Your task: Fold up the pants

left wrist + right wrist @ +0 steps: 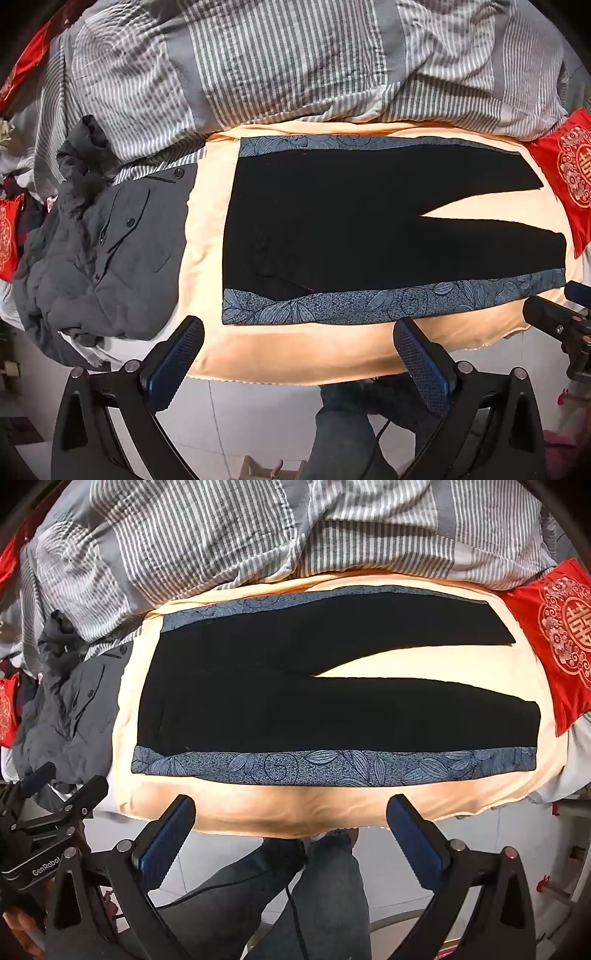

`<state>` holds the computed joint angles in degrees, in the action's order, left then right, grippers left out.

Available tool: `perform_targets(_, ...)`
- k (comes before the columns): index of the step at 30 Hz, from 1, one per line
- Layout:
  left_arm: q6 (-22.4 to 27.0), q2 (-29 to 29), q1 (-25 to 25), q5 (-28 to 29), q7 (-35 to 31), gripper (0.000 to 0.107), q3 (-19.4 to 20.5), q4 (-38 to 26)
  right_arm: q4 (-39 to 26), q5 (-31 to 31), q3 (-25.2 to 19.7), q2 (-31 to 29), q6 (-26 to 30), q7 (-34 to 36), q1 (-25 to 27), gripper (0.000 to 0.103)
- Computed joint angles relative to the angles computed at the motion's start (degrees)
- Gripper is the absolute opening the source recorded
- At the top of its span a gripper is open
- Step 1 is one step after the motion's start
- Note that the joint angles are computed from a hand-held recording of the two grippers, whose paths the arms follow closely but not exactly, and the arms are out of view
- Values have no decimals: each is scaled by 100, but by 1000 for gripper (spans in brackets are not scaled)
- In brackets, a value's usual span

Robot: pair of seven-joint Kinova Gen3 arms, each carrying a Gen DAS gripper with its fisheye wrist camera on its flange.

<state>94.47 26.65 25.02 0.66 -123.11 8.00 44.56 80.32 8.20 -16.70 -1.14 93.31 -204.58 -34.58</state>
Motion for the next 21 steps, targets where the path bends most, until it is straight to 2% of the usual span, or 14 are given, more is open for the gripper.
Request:
perform_targets(11,185,93,-17,125,28,103,26,-250,-85,26,17,59,74,-22,-24,103)
perform_targets(21,74,50,71,-80,-27,103,-27,-141,-88,19,16,67,91,-113,-61,103)
